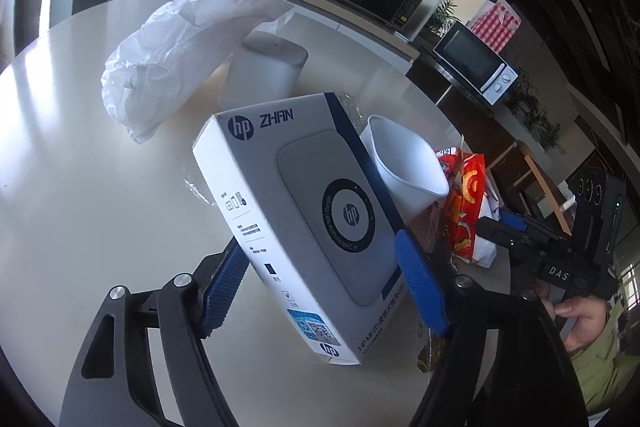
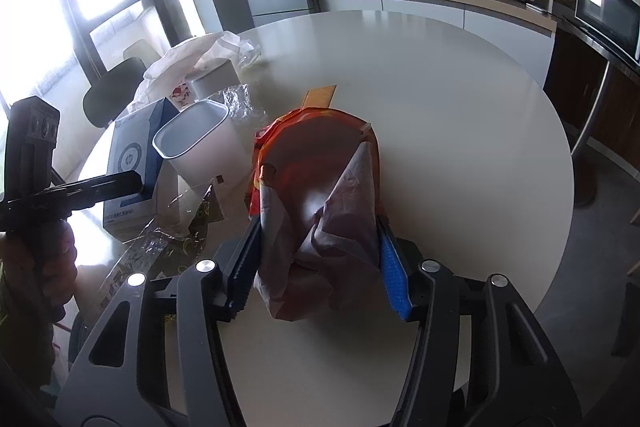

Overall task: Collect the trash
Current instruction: 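Grasp the HP ZHAN white box with the left gripper while the right gripper grasps the red snack bag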

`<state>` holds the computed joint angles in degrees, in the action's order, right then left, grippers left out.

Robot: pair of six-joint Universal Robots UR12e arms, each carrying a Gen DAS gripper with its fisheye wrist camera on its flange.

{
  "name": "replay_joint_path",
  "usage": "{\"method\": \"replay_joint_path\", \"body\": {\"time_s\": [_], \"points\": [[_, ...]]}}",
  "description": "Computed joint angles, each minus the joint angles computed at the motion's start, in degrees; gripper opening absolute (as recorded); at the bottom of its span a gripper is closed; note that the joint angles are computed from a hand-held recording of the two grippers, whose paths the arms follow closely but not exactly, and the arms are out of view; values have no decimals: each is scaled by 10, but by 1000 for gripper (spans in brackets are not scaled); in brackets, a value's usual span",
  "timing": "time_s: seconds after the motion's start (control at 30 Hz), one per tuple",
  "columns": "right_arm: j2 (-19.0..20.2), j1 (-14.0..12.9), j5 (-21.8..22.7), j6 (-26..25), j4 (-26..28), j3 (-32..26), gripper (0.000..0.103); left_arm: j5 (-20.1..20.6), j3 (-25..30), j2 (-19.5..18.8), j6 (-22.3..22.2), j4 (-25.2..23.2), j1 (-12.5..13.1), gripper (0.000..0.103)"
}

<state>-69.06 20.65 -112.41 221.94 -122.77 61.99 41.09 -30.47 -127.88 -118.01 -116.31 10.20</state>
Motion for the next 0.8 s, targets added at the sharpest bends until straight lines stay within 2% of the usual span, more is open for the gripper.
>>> {"method": "replay_joint_path", "body": {"time_s": [0.07,0.13,0.3,0.47,0.53,0.67,0.8], "points": [[1,2,-3,0,2,-1,45,-3,5,-3,6,-9,-1,69],[1,4,-8,0,3,-2,40,-15,-3,1,6,-7,2,61],[0,9,-25,0,-1,-1,27,-54,9,-2,11,-54,13,45],[-1,16,-48,-3,-10,1,21,-83,-22,20,13,-43,19,36],[-3,20,-55,-4,-16,3,19,-91,-44,34,8,-19,21,31],[-9,26,-69,-4,-32,11,18,-106,-88,61,-21,52,27,30],[-15,32,-84,-6,-52,18,17,-103,-125,82,-76,135,31,30]]}}
